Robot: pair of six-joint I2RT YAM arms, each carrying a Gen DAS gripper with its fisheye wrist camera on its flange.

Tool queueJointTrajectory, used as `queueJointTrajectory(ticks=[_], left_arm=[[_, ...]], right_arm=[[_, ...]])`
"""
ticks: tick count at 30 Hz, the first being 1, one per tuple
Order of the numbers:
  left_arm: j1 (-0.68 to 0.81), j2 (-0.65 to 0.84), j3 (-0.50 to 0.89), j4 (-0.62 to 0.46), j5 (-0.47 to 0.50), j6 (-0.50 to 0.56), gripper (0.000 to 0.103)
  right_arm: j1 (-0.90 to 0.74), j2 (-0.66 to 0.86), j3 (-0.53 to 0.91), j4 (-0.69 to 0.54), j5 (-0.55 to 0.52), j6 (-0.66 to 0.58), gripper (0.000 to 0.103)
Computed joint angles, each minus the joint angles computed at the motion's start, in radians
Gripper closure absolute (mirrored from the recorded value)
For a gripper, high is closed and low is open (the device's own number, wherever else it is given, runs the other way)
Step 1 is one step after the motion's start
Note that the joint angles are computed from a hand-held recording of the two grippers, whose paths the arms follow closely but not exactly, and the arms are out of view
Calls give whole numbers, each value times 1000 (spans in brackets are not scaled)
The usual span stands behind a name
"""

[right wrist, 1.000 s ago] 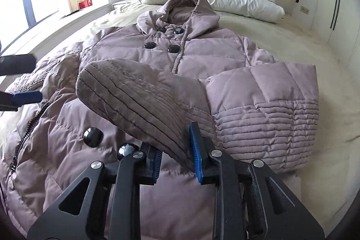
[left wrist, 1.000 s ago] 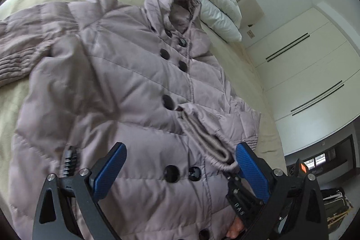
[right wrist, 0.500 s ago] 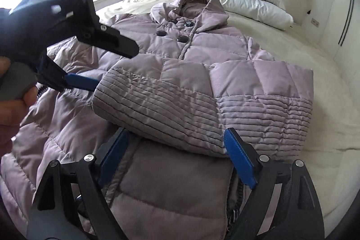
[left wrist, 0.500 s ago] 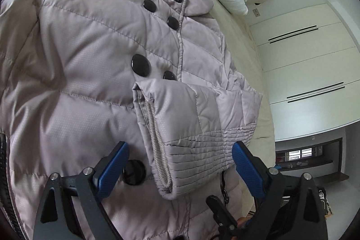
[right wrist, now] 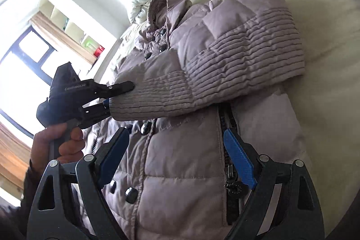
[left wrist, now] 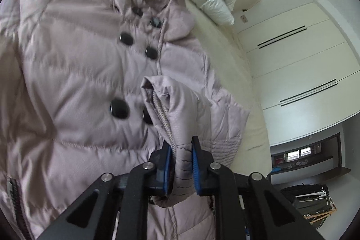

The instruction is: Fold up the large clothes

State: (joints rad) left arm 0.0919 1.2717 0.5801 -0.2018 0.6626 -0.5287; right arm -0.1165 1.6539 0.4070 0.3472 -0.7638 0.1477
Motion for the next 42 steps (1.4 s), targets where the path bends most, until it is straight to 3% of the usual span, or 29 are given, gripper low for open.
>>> queueJointTrajectory(ticks=[3,5,8,9,12,16,22,25,28,33,36,39,42], left_arm=[[124,-44,103,-102,69,52,85],[189,-41,180,-154,101,81,85],[261,-19,287,-209,125,112,85],[283,-14,315,-219,129,120,85],[344,11,370,-219,157,114,85],[461,33,389,-213,220,125,85],[593,103,384,-199,251,164,85],[622,156,371,-172,251,175,85],[614,202,355,-139,228,180,85],[579,277,315,-51,193,150,85],[581,276,309,-39,212,137,85],[595,230,331,-90,240,136,85],[600,148,360,-155,265,145,86]], right_arm=[[-89,106,38,74,-165,142,17],[-132,215,61,223,-259,343,17],[-154,436,72,707,-354,822,17],[-145,506,86,865,-355,970,17],[-87,618,147,1107,-301,1227,17],[-2,710,291,1171,-217,1418,17],[54,784,481,994,-101,1422,17],[56,823,561,973,-91,1469,15],[46,779,566,916,-51,1384,15],[-52,730,534,932,-12,1355,15],[-104,670,523,848,-98,1289,15],[-64,560,492,614,-190,1056,15],[12,592,506,587,-216,1078,15]])
